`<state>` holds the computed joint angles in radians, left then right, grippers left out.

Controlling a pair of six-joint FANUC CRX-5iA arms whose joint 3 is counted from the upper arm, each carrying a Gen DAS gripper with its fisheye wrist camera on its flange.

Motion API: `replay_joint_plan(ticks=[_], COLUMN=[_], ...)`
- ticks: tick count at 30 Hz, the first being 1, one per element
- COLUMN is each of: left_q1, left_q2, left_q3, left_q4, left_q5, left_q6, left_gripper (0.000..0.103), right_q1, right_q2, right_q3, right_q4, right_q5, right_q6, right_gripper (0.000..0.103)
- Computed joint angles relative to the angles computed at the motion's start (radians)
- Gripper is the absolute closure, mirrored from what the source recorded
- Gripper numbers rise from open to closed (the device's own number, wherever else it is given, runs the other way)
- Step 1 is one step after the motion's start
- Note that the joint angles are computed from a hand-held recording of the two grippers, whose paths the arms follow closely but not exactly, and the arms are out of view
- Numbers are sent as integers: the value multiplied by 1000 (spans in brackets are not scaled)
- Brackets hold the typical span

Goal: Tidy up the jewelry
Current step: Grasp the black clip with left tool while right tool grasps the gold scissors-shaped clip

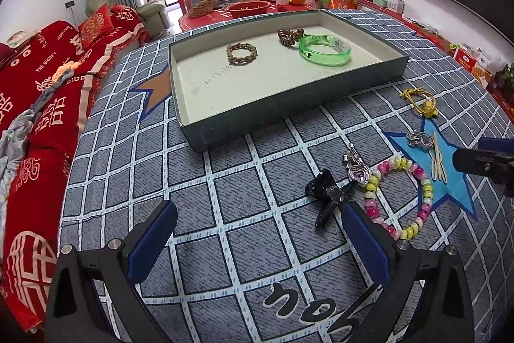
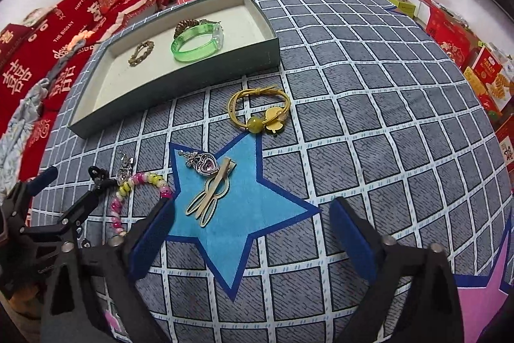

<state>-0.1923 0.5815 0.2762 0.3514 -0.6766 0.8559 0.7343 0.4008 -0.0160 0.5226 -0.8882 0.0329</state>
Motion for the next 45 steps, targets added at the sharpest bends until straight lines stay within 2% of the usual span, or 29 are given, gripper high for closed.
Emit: replay_joint_plan(ticks=[2,3,11,12,14,16,18,23,26,27,32,36,41,45], left_q1=[-2,-2,-24,-27,-33,-34,-36,-36,-39,-39,-24,-12,-6,3], left_q2=[11,15,22,23,28,26,24,23,16,14,7,-9,-42,-51], left_q3=[17,23,25,30,38,28,27,24,13,8,-11,-33,-68,-61], left_q4=[-8,-6,1,-5,-12,16,21,59,64,70,128,173,218,245], left_q5=[-11,-16,-4,-9,-19,-23,-28,-63,-59,-55,-69,-65,-40,-50], left_q6=[15,15,-12,-10,-12,-42,-52,-93,-100,-104,-104,-117,-155,-159], left_gripper=[0,0,0,5,8,21,26,54,63,63,63,63,63,63], right_q1=[0,-1,5,7,11,10,10,9,8,7,2,-14,-13,-9], right_q2=[17,25,93,105,124,131,139,140,129,125,77,-8,-67,-94], right_q3=[21,29,109,124,146,157,169,175,161,155,84,-41,-116,-137], right_q4=[-11,-19,10,14,25,27,31,26,24,24,26,32,80,113], right_q5=[-11,-13,-94,-110,-137,-139,-146,-143,-135,-131,-52,104,158,168], right_q6=[9,13,43,51,70,82,100,120,115,111,76,-16,-85,-107], right_gripper=[17,22,29,32,36,44,49,60,76,83,83,83,83,83])
